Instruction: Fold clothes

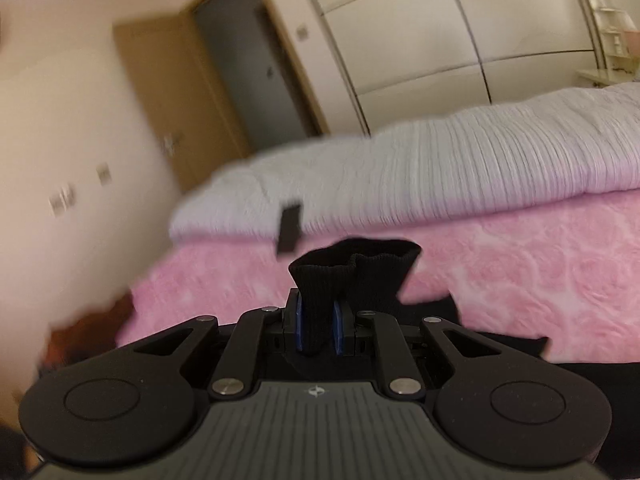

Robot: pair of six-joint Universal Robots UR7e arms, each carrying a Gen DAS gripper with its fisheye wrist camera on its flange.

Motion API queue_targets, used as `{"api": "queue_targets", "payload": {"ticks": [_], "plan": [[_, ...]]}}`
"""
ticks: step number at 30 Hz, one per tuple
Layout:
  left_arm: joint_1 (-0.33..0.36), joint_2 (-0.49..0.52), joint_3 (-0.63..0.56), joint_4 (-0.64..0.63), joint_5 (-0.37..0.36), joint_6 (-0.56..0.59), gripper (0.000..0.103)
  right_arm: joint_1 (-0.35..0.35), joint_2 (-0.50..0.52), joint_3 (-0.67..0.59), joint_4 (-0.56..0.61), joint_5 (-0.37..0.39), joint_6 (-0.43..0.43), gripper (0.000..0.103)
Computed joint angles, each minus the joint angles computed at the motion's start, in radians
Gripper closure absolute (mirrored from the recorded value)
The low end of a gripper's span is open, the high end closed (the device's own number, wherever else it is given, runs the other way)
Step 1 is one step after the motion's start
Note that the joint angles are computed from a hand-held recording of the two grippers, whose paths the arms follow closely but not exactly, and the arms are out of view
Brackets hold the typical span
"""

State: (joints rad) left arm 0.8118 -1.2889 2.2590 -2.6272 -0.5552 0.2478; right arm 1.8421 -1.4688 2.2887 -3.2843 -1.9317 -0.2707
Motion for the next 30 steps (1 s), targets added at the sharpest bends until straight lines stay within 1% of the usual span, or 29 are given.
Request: {"api": "queue_targets", "payload": {"ticks": [1,4,6,7,8,9,11,13,14,15,17,19,21,22,23,24,26,28,30], "plan": [[0.000,0.002,0.006,-0.011,-0.001,-0.002,0.097,-0.021,-0.012,0.014,0.044,-0.046,0.022,0.087],[0.002,0.007,0.023,-0.054,-0.007,0.016,0.095,-0.080,-0.039,0.032,0.214,-0.169,0.153,0.084],[0.002,0.000,0.028,-0.058,-0.015,0.014,0.093,-0.064,-0.010,0.018,0.248,-0.270,0.207,0.079],[0.002,-0.004,0.031,-0.058,-0.019,0.011,0.093,-0.055,0.007,0.009,0.264,-0.320,0.234,0.065],[0.003,-0.007,0.031,-0.054,-0.026,0.006,0.092,-0.046,0.024,0.001,0.284,-0.370,0.263,0.056],[0.005,-0.010,0.028,-0.048,-0.034,0.000,0.091,-0.038,0.040,-0.009,0.308,-0.419,0.294,0.055],[0.011,-0.022,0.025,-0.030,-0.053,-0.006,0.090,-0.005,0.075,-0.043,0.334,-0.489,0.341,0.055],[0.017,-0.036,0.022,-0.012,-0.070,-0.009,0.089,0.037,0.129,-0.087,0.330,-0.550,0.334,0.054],[0.022,-0.044,0.016,0.000,-0.081,-0.011,0.087,0.048,0.151,-0.107,0.310,-0.537,0.308,0.054],[0.026,-0.051,0.011,0.012,-0.091,-0.014,0.086,0.053,0.170,-0.125,0.286,-0.507,0.273,0.054],[0.037,-0.068,-0.001,0.037,-0.118,-0.019,0.082,0.037,0.217,-0.188,0.293,-0.363,0.211,0.054],[0.051,-0.094,-0.011,0.064,-0.158,-0.024,0.079,0.009,0.276,-0.266,0.335,-0.196,0.133,0.054],[0.066,-0.128,-0.018,0.082,-0.208,-0.012,0.075,-0.019,0.350,-0.358,0.407,-0.047,0.046,0.054],[0.074,-0.146,-0.015,0.064,-0.241,0.014,0.074,-0.032,0.395,-0.414,0.459,0.023,0.006,0.055],[0.082,-0.166,-0.010,0.036,-0.276,0.047,0.070,-0.044,0.443,-0.475,0.518,0.088,-0.033,0.056],[0.090,-0.185,-0.006,0.011,-0.314,0.078,0.065,-0.050,0.494,-0.543,0.582,0.122,-0.067,0.056],[0.105,-0.202,0.001,-0.057,-0.359,0.133,0.062,-0.049,0.593,-0.673,0.685,0.150,-0.122,0.056],[0.126,-0.193,-0.009,-0.094,-0.384,0.129,0.062,-0.046,0.687,-0.796,0.771,0.163,-0.142,0.056],[0.150,-0.171,-0.025,-0.107,-0.398,0.099,0.062,-0.053,0.762,-0.909,0.879,0.171,-0.122,0.055]]}}
